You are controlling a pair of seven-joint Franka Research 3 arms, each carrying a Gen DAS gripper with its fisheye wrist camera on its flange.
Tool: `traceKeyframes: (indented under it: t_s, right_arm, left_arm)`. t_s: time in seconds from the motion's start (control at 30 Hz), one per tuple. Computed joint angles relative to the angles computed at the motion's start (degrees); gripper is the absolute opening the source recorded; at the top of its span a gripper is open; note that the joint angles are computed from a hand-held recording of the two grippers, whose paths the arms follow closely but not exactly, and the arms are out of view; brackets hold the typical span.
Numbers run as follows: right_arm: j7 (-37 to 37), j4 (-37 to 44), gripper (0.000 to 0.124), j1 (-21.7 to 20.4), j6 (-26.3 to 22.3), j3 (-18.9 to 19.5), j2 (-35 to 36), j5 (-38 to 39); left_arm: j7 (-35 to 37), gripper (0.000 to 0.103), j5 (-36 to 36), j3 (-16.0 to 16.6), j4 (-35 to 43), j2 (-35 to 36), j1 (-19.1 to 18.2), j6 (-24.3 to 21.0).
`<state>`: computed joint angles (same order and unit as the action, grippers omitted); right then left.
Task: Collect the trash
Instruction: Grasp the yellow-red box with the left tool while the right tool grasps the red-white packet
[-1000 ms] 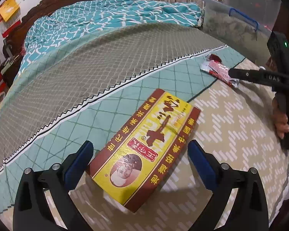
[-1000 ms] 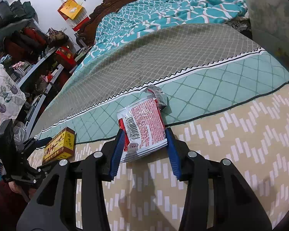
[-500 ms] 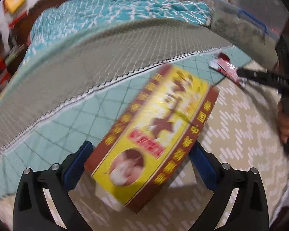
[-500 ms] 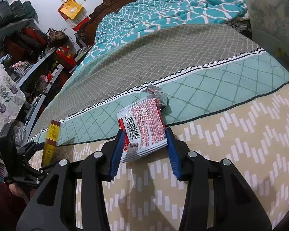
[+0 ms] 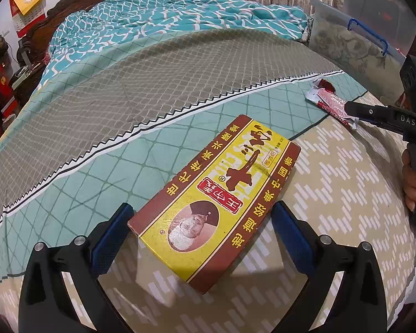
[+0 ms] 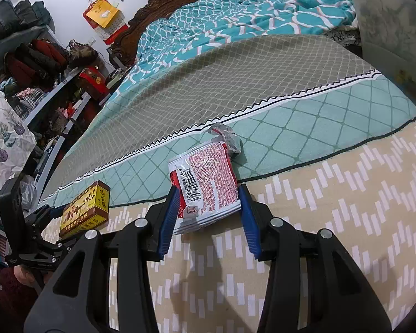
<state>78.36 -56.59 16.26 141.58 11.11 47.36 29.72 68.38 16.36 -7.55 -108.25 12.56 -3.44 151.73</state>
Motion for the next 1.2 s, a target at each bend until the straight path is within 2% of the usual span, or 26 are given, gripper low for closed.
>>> traceKeyframes:
  t_s: [0.3, 0.4, 0.5, 0.63, 0.87, 1.2]
  right_arm:
    - [-0.1, 1.1, 0.047, -0.1, -0.5, 0.1, 0.7, 0.1]
    - [-0.6, 1.5, 0.051, -0.3, -0.5, 0.3, 1.0, 0.4]
    - [1.7, -1.4, 0.056, 0.7, 2.1, -1.4, -0.8, -0.6]
    - [3.3, -3.3, 0.056, 0.6, 3.8, -1.4, -1.9, -0.9]
    - [3.2, -1.8, 0.058, 0.2, 3.0, -0.8, -0.9, -1.5]
    - [1.2, -1.1, 0.07, 0.1, 2.5, 0.1, -0.5, -0.7]
  left_arm:
    - [0.0, 0.096, 0.0, 0.0, 0.0, 0.0, 0.0, 0.0]
    - [0.2, 0.096, -0.1, 0.0, 0.0, 0.0, 0.1, 0.1]
    - [0.2, 0.096, -0.2, -0.1, 0.0, 0.0, 0.1, 0.0]
    - [0.1, 0.096, -0.2, 0.0, -0.1, 0.0, 0.1, 0.0]
    - [0.1, 0.096, -0.4, 0.1, 0.8, 0.6, 0.3, -0.4]
    - [0.1, 0.095, -0.3, 0.1, 0.4, 0.3, 0.3, 0.1]
